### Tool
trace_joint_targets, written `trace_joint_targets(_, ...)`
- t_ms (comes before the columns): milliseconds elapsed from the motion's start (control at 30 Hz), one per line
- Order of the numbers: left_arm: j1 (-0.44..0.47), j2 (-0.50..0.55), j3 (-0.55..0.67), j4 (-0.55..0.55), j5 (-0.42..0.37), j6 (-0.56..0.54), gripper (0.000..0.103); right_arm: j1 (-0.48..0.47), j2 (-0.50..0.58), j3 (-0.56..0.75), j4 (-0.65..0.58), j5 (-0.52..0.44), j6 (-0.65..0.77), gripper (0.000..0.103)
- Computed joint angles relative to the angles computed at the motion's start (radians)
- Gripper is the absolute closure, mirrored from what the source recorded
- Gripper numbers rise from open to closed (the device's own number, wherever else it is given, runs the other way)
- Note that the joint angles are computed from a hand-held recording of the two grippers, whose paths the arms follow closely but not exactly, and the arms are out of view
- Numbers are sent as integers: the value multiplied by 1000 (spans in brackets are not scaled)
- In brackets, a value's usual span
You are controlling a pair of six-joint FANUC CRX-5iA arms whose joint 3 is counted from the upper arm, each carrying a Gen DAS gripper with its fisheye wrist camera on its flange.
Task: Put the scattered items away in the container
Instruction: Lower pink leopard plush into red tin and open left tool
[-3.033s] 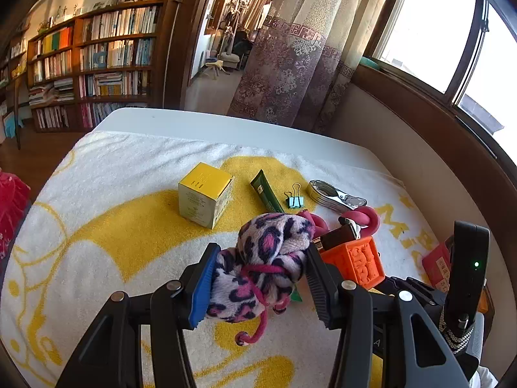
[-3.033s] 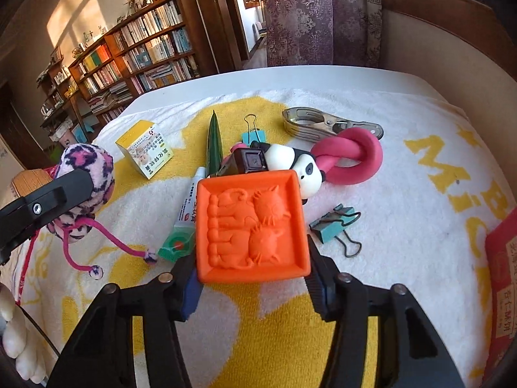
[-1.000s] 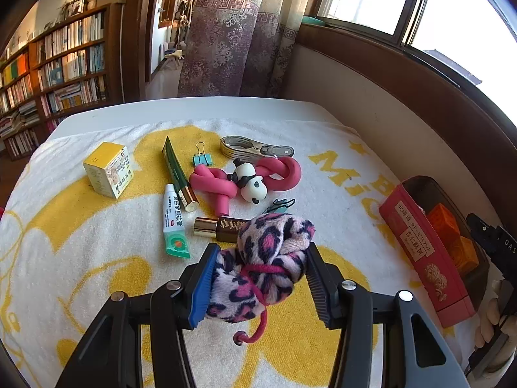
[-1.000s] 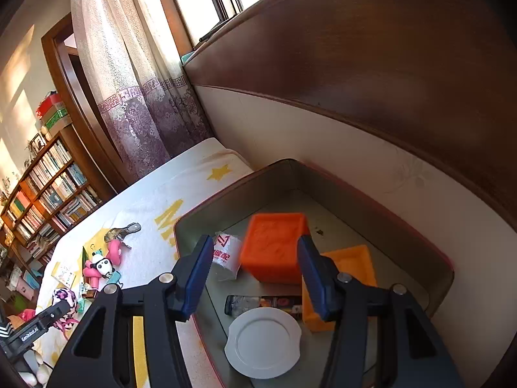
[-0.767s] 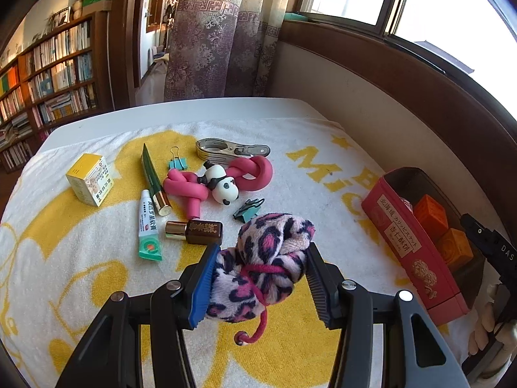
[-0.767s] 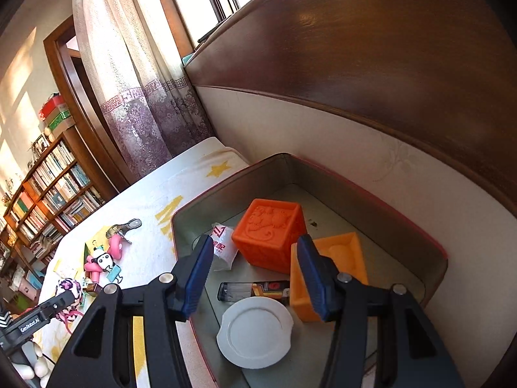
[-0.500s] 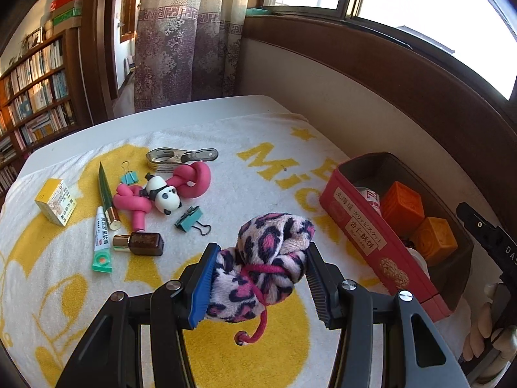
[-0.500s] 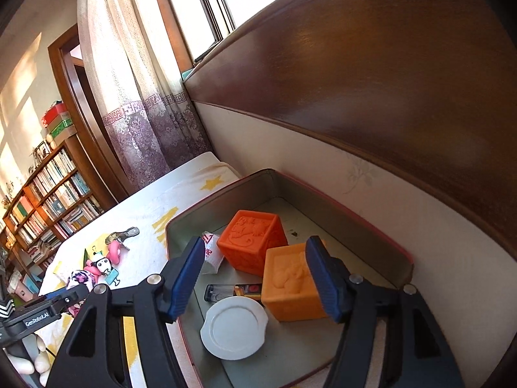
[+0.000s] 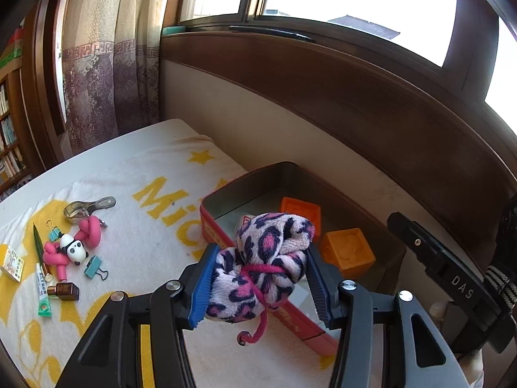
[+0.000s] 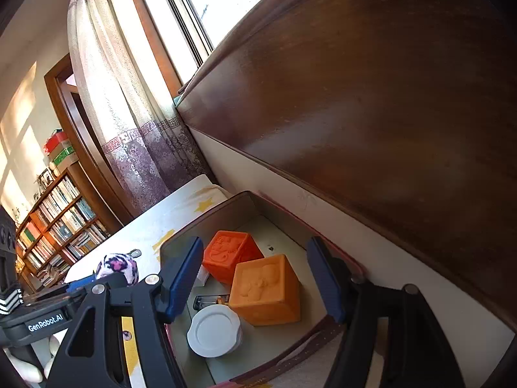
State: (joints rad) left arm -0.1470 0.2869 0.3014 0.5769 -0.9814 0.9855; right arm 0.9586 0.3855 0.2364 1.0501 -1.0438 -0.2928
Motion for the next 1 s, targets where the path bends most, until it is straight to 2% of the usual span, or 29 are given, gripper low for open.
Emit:
trace_joint_targets(333, -42, 22, 48, 90, 5, -32, 49, 2, -11, -22, 15, 3, -31, 32)
trace_joint_targets(367, -43, 27, 51, 97, 6, -28, 43, 2, -13, -25, 16, 3, -35, 32)
trace_joint_targets(433, -45, 36, 48, 108, 10, -9, 38, 3, -14, -27, 16, 0, -39, 32)
trace_joint_targets(633, -32, 53, 53, 83, -12, 52, 38, 7, -14, -27, 14, -6, -38, 32)
trace_joint_targets(1000, 4, 41, 23, 58, -25, 71, 38, 10, 6, 1, -10, 2, -9, 31)
